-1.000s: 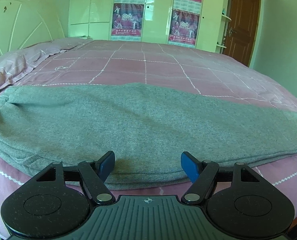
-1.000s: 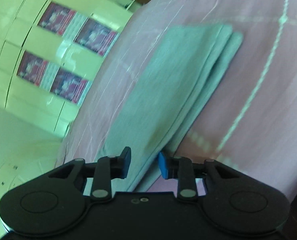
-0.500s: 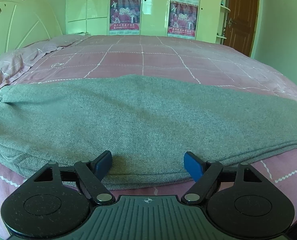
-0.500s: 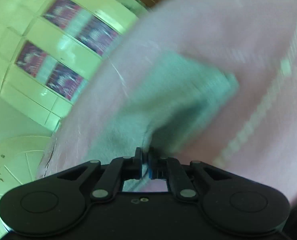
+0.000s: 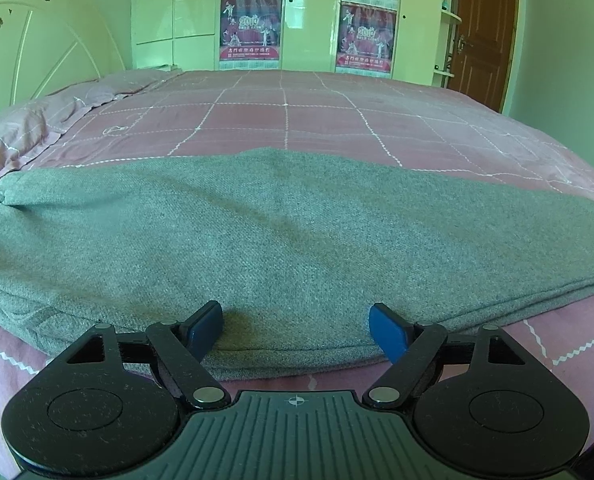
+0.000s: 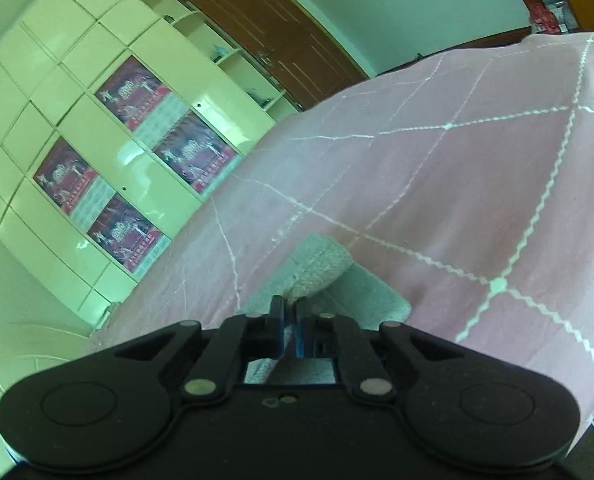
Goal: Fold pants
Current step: 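Grasp the folded stack edge with the right gripper, fold it, release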
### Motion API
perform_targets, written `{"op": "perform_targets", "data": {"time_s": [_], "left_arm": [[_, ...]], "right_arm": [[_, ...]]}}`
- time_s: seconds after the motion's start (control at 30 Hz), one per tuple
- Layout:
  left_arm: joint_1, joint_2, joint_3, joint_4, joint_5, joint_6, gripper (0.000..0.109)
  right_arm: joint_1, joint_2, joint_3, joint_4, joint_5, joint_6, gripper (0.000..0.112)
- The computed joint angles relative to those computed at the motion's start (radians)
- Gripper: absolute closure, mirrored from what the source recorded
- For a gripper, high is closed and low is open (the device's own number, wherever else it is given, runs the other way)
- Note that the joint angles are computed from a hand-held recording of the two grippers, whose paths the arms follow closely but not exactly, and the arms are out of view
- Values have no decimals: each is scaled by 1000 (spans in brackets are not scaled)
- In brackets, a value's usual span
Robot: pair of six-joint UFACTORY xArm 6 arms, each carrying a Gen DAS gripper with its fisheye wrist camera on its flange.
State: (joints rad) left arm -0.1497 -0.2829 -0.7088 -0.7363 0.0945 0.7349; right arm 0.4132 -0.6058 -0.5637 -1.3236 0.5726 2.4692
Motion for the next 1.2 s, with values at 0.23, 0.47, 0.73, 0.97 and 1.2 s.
{"op": "perform_targets", "data": {"time_s": [0.23,0.47,0.73,0.97,1.2], "left_arm": [[1,-3,1,-9,3,6,28],[1,1,-4,2,5,-5,27],[3,4,-1,39,3,-35,26],[6,15,-11,17,7,-1,24],[-3,6,-4,-21,-6,62,24]], "right_arm": [[23,-116,110,-43,60,278,75],[-153,26,36,-210,-206,376,62],[-29,-26,-44,-194,-38,-79,109],[-166,27,32,-6,-206,5,98],[29,31,-75,-55,111,-140,80]]}}
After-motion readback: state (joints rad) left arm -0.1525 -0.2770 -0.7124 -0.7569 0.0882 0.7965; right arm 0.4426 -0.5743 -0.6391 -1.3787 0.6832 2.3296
